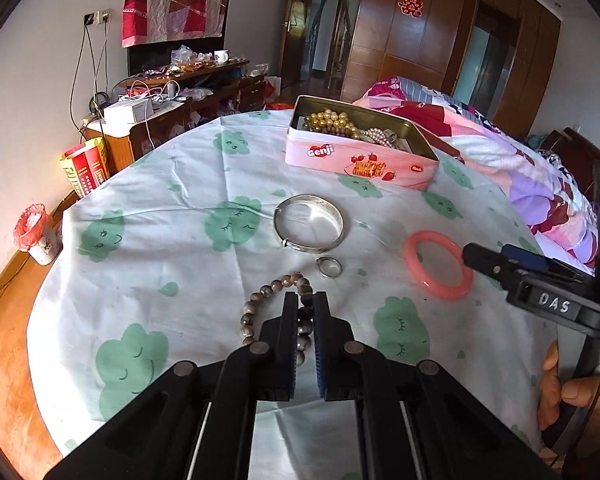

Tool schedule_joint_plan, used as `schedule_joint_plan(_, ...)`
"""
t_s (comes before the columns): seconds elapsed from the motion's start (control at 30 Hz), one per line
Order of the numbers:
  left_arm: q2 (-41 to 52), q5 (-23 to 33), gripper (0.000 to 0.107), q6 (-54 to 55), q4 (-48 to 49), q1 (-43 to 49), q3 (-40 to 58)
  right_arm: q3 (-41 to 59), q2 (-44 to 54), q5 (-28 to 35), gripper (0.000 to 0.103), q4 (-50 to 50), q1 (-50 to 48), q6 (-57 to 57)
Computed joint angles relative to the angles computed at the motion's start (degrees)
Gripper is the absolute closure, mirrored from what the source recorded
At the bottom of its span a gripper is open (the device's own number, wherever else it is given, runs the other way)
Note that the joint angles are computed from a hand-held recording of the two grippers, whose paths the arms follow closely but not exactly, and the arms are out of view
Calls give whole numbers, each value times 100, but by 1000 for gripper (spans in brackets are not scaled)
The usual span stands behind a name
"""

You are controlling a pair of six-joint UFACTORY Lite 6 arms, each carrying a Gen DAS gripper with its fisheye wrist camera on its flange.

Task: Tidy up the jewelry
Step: 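Grasp the dark bead bracelet with the left gripper while the right grasps the pink bangle, then carry the bead bracelet toward the tin with the left gripper while the right carries the pink bangle there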

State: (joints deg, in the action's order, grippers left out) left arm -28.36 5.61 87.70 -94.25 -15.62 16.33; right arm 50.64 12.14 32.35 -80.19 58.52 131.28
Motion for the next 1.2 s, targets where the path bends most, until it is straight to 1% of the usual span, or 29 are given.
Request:
schedule_joint_plan(0.03, 4, 44, 101, 198, -164, 58, -1, 99, 81, -28, 16, 84, 3, -176)
schedule_joint_plan(0.1, -39, 59, 101, 133, -92, 112, -14, 264, 228, -180, 16, 221, -48, -483)
schedule_joint_plan(0.2, -135, 193, 101, -210, 248, 216, 1, 584, 506, -589, 16, 397, -207, -937)
schedule_joint_plan(0.27, -167, 144, 101, -213, 243, 142, 24, 899, 760, -548, 16, 839, -225, -1522)
schedule_joint_plan(0.33, -128, 53, 101, -126, 129, 53, 51, 1255, 1066, -579, 16, 1550, -299, -2399)
schedule_joint_plan(0.4, -101, 116, 101, 26, 3, 97, 43, 1520, 1301, -537, 15, 2145, -332, -3111)
schedule_joint_plan(0.47, -106, 209, 101, -103, 150, 193, 38, 1611, 1374, -446, 15, 2291, -278, -3326)
schedule_joint_plan(0.53, -180, 330, 101, -436, 524, 335, 22, 1738, 1466, -286, 16, 2463, -219, -3565)
schedule_joint_plan(0.6, -265, 389, 101, -684, 789, 429, 16, 1674, 1420, -281, 21, 2409, -193, -3507)
schedule_joint_plan(0.83, -290, 430, 101, -621, 713, 492, 11, 1451, 1230, -390, 22, 2186, -162, -3156)
schedule_joint_plan(0.93, -169, 340, 101, -345, 421, 415, 85, 929, 817, -756, 22, 1425, -246, -2080)
schedule_joint_plan(1.03, 67, 2, 101, 120, -113, 136, 273, 615, 511, -830, 22, 623, -205, -1044)
schedule_joint_plan(1.1, 168, -143, 101, 279, -317, 5, 377, 566, 405, -756, 23, 310, -126, -668)
schedule_joint_plan(1.2, 277, -220, 101, 514, -586, -112, 515, 638, 321, -580, 23, 154, -8, -517)
